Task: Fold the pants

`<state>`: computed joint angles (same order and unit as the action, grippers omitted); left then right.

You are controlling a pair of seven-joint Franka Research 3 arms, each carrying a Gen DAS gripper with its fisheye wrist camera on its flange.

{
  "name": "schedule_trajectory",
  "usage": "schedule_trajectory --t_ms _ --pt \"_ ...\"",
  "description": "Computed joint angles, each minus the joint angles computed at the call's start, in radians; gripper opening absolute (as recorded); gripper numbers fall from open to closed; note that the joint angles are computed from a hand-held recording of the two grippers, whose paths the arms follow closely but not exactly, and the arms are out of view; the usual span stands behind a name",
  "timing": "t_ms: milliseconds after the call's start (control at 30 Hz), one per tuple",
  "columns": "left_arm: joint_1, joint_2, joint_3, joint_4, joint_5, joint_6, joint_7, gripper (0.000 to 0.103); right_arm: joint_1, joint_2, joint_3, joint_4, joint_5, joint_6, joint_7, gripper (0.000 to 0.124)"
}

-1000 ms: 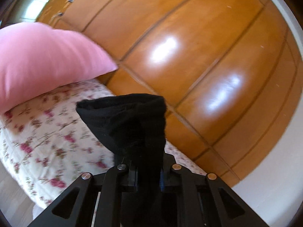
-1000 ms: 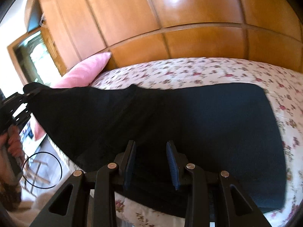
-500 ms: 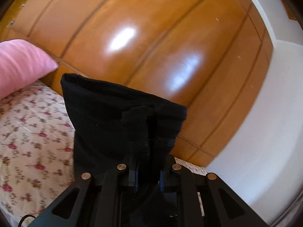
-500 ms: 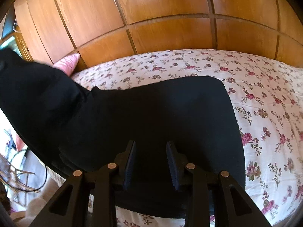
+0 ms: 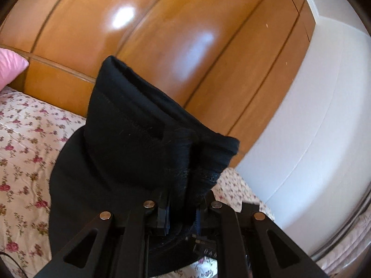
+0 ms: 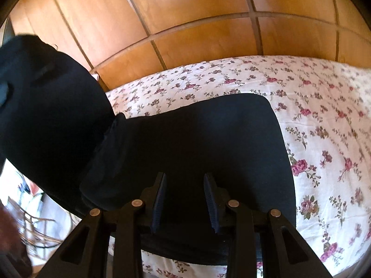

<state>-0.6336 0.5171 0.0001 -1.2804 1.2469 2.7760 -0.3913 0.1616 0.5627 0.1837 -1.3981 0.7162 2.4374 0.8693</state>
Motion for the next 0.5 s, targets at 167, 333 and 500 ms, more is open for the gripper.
schedule_trajectory --t_ms 167,333,500 --pt "0.021 0.085 -0.047 0.08 -0.163 0.001 0.201 0.014 -0.037 0.027 0.009 0.056 0.047 -0.071 0.039 0.034" --pt "0.018 0.173 -0.08 0.18 -0.325 -0.055 0.425 0.014 -0.088 0.074 0.025 0.128 0.129 -0.156 0.099 0.037" --pt "0.009 0.312 -0.114 0.372 -0.486 -0.157 0.664 0.014 -0.144 0.114 0.049 0.175 0.236 -0.223 0.151 0.043"
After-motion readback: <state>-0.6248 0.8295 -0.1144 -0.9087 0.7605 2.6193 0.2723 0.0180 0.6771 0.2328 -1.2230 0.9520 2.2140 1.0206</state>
